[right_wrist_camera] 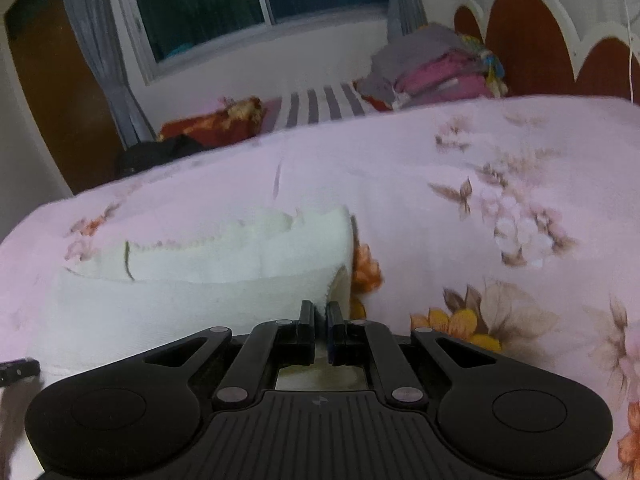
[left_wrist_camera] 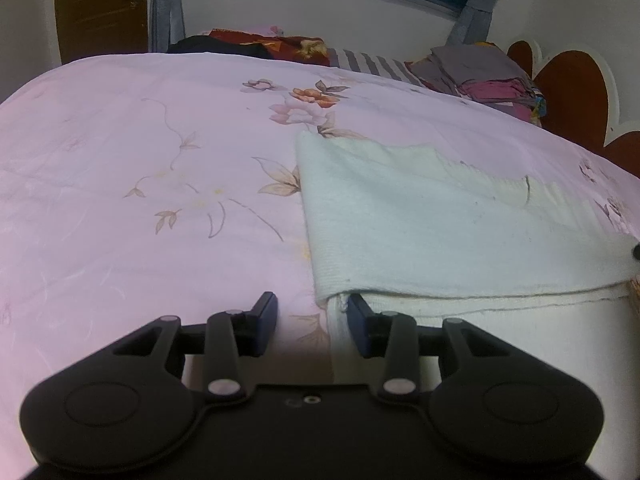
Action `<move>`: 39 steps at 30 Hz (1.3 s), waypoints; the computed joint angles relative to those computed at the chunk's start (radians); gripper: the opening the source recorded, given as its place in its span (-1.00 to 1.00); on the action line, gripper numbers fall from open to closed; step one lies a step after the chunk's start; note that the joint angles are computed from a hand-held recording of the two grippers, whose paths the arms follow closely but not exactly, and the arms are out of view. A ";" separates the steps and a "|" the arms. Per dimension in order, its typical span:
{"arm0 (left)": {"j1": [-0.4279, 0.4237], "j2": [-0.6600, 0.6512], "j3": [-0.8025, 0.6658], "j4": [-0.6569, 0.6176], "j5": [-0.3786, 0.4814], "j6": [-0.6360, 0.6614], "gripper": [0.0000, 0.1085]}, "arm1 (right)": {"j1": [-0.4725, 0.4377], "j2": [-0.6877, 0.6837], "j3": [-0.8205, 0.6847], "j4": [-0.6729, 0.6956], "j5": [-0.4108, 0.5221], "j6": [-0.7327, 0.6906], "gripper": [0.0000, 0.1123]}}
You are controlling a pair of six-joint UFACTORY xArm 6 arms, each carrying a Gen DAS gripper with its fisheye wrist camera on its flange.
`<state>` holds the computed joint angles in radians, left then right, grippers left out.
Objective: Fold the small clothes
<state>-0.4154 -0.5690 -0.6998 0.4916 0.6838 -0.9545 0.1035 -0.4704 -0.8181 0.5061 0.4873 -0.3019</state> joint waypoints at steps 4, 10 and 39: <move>-0.002 -0.001 0.003 0.011 -0.001 -0.004 -0.28 | -0.005 0.036 -0.006 0.018 -0.019 -0.057 -0.92; -0.001 -0.006 0.007 0.002 -0.004 0.004 -0.28 | -0.043 0.060 -0.014 0.001 0.055 -0.030 -0.93; 0.007 0.274 -0.278 0.138 -0.110 0.077 0.21 | 0.037 0.233 -0.215 -0.068 0.090 0.057 -0.91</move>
<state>-0.4084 -0.2949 -0.9774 0.6296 0.5736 -0.8772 0.1404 -0.2375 -1.0332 0.4384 0.5774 -0.2450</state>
